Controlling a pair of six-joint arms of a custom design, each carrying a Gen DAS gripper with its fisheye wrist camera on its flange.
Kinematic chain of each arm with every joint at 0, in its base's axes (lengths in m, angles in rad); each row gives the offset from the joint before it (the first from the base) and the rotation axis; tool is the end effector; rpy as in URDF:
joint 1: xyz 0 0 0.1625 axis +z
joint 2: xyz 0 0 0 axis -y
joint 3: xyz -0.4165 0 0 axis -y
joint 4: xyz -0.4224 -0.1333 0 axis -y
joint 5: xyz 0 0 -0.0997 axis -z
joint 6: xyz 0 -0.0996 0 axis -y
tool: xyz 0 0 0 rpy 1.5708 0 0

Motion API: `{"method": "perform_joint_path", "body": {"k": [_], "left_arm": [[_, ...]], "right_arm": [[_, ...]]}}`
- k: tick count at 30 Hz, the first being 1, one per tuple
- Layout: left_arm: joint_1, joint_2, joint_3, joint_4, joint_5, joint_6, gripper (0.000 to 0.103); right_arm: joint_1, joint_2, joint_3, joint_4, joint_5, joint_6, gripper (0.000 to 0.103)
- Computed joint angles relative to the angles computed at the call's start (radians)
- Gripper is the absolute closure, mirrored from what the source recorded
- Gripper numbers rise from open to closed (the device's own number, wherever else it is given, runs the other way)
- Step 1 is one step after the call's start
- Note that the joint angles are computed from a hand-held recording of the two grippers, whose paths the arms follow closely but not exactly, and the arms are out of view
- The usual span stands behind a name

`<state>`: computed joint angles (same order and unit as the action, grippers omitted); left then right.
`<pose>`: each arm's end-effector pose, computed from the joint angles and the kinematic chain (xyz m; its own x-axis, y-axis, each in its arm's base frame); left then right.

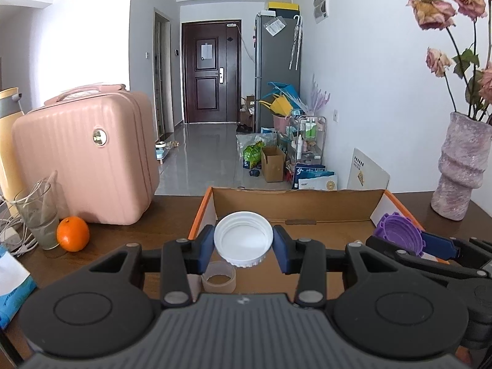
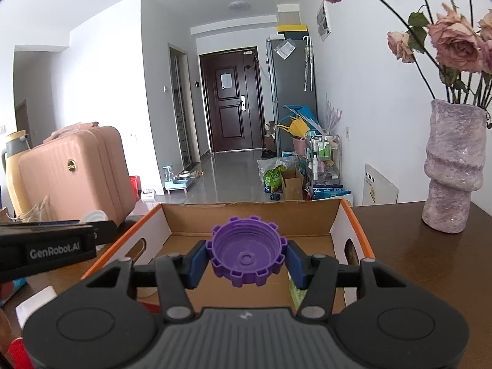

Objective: Organize rigid objects
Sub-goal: 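Carry white cap and purple cap into the red box and open both tools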

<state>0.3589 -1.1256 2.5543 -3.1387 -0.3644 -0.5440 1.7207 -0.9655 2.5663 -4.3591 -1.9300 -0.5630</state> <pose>-0.2415 -0.3324 0.0989 -0.6909 0.0665 -0.7199 0.6658 0.4468 -0.5976 0.1492 -0.3295 0.1404 -0.7942 -0.0430 0.6062 -0.5673 0.4101 -0.7141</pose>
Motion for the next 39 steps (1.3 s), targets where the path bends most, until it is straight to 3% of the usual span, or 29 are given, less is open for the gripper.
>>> {"method": "perform_joint_path", "body": {"k": [8,21,34,36,37,39], "left_arm": [[0.085,0.076,-0.071,-0.068,-0.021,0.119,0.062],[0.193,0.104,-0.144,0.035,-0.081,0.127,0.062],[0.213,0.115,-0.148,0.050,-0.108,0.139,0.061],[0.209,0.112,-0.146,0.053,-0.101,0.128,0.051],[0.207,0.115,-0.145,0.044,-0.093,0.127,0.039],[0.199,0.119,-0.139,0.019,-0.073,0.130,0.031]], "right_arm": [[-0.022,0.003,-0.055,0.072,-0.019,-0.021,0.050],[-0.058,0.002,-0.105,0.187,-0.049,-0.014,0.050],[-0.074,0.034,-0.117,0.223,-0.072,-0.018,0.050],[-0.073,0.033,-0.118,0.222,-0.075,-0.018,0.050],[-0.072,0.033,-0.118,0.223,-0.079,-0.018,0.049],[-0.070,0.027,-0.119,0.242,-0.088,-0.013,0.042]]}}
